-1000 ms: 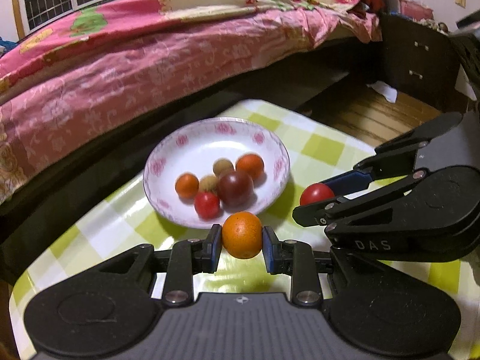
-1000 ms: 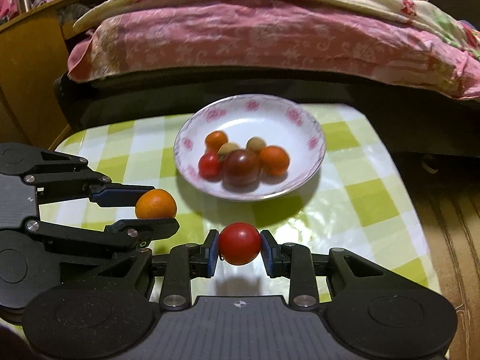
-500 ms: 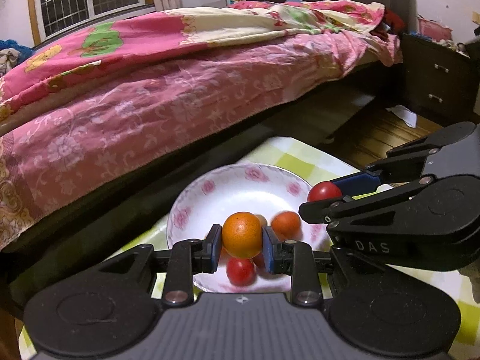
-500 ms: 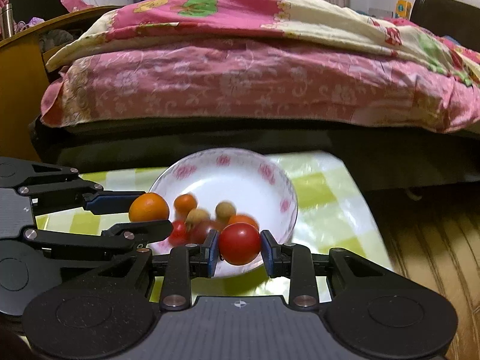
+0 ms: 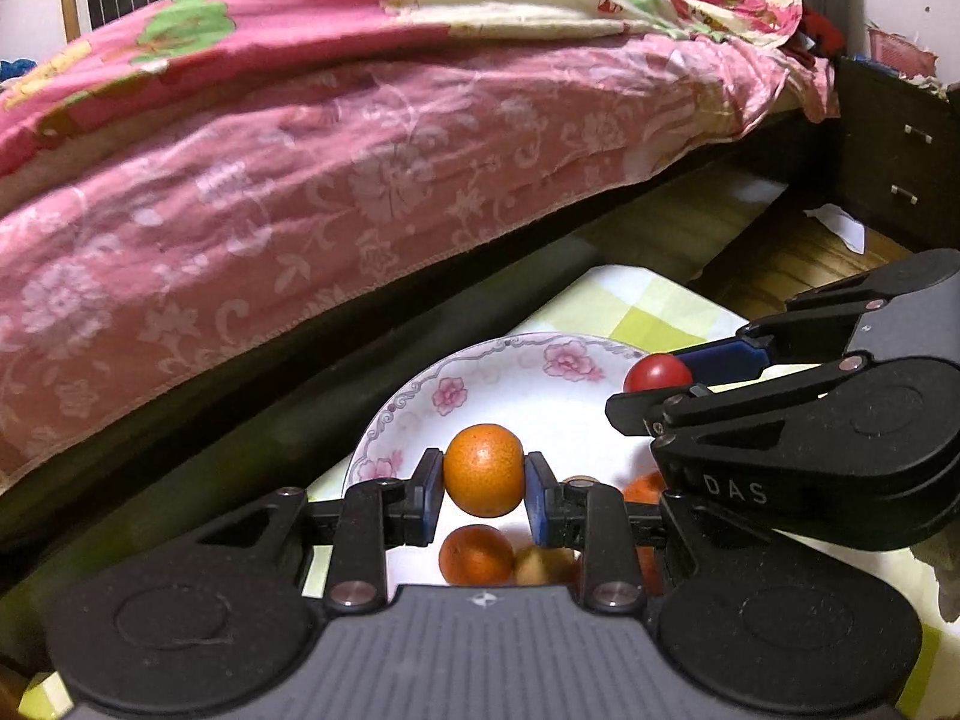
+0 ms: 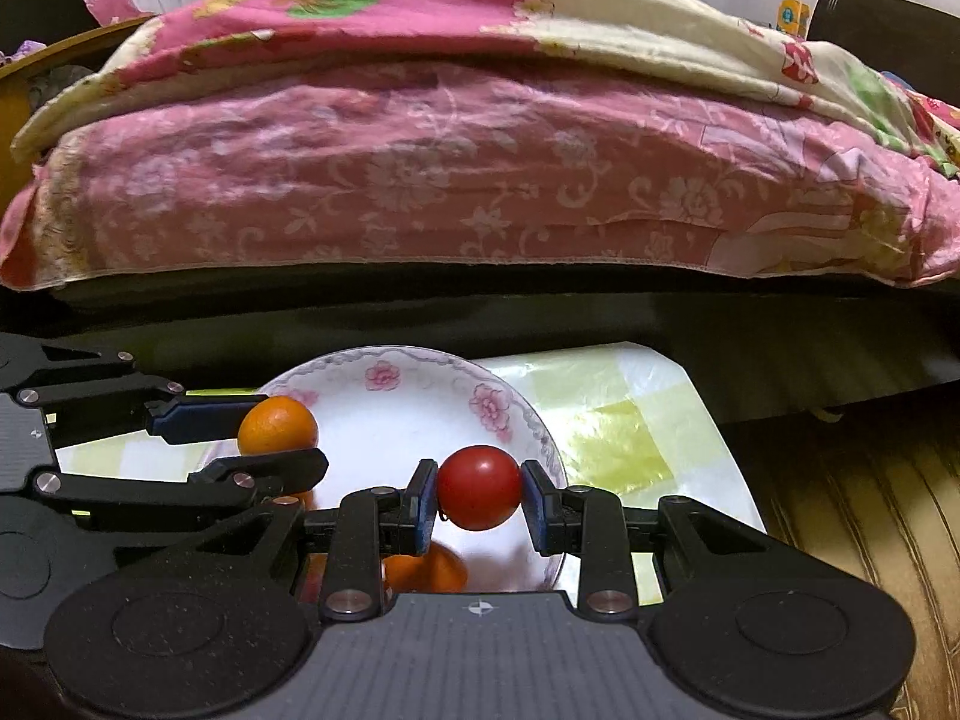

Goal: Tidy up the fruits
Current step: 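Open the left tool to drop the tangerine while the right tool releases the red tomato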

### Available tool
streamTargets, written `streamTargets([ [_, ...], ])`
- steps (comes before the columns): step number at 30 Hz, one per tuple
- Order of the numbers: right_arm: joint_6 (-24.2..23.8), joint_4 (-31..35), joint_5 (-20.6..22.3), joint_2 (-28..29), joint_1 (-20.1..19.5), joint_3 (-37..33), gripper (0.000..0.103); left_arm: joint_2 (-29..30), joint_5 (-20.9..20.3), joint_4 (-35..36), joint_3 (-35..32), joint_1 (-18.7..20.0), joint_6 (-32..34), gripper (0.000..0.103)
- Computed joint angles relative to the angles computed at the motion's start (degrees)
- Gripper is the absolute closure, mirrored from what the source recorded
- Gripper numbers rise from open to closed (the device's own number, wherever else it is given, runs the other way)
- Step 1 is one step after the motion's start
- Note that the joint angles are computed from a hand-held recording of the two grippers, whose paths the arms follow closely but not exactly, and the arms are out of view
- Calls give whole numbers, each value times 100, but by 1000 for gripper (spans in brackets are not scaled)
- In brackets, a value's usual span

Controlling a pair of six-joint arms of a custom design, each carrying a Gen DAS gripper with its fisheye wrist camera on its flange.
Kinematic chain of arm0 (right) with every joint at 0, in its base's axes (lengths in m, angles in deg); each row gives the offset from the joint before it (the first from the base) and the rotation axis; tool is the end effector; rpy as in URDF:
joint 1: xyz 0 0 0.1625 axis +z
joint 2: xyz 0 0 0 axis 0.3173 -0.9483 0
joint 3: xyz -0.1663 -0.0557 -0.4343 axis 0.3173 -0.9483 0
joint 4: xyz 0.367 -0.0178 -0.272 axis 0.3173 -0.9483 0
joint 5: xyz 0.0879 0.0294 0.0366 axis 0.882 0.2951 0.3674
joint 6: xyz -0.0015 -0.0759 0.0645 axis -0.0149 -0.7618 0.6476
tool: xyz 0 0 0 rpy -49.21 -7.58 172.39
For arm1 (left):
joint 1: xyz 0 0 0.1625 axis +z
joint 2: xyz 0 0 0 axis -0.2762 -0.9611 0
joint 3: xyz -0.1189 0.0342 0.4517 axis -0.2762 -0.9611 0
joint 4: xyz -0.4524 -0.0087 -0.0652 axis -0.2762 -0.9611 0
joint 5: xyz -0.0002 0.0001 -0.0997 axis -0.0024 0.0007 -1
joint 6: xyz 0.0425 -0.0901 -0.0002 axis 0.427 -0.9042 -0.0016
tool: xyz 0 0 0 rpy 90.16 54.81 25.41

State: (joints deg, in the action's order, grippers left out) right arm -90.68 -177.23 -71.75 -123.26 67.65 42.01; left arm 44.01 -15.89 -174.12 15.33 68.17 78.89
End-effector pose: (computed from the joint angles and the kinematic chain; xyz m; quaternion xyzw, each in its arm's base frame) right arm 0.0485 -0.6178 0.2021 0.1605 -0.8484 0.3590 0.3544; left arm -0.2775 -0.6620 -0.0377 0.4306 0.8341 -0.2383 0.2491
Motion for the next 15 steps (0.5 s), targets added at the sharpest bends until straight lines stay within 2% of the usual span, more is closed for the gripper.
streamTargets([
  [15, -199, 61, 278, 275, -172, -260, 76, 144, 109, 210, -241, 131, -44, 68],
])
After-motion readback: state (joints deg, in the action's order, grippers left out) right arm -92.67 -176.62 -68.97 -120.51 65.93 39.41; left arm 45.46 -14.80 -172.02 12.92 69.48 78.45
